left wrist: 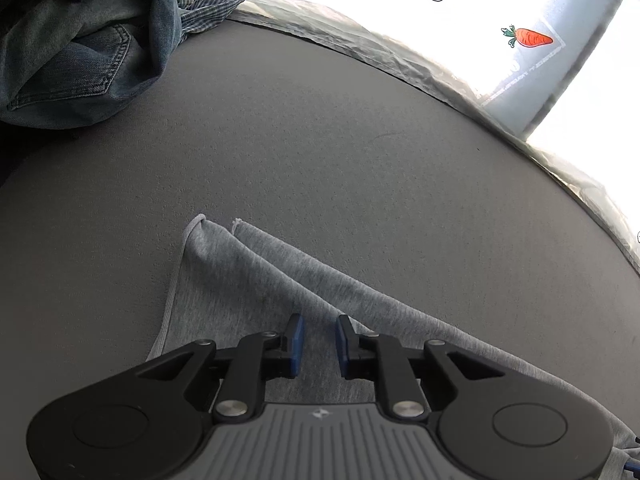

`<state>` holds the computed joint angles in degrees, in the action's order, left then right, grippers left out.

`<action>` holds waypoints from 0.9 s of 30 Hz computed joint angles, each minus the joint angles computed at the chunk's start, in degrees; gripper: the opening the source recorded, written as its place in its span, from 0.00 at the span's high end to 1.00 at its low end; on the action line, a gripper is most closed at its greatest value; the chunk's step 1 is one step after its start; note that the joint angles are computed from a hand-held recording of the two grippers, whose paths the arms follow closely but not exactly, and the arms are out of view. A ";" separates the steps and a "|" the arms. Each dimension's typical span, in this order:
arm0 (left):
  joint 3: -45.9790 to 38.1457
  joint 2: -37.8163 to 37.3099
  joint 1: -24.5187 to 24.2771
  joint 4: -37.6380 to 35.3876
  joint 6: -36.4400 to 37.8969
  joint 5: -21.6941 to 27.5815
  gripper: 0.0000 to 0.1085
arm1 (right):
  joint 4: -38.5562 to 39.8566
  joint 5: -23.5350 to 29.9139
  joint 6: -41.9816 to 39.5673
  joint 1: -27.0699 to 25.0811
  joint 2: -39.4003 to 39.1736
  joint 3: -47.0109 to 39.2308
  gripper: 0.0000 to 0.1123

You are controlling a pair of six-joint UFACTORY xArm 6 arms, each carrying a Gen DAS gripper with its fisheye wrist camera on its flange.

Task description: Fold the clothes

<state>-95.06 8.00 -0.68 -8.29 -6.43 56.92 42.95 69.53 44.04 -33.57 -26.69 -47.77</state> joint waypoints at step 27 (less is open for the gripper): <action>4.14 -4.03 -3.99 -1.50 -0.83 4.02 0.70 | -42.95 -27.63 -42.62 31.09 0.78 -0.68 0.76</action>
<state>-90.92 3.97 -4.67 -9.79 -7.26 60.94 0.00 41.90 1.42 -2.48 -25.91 -48.45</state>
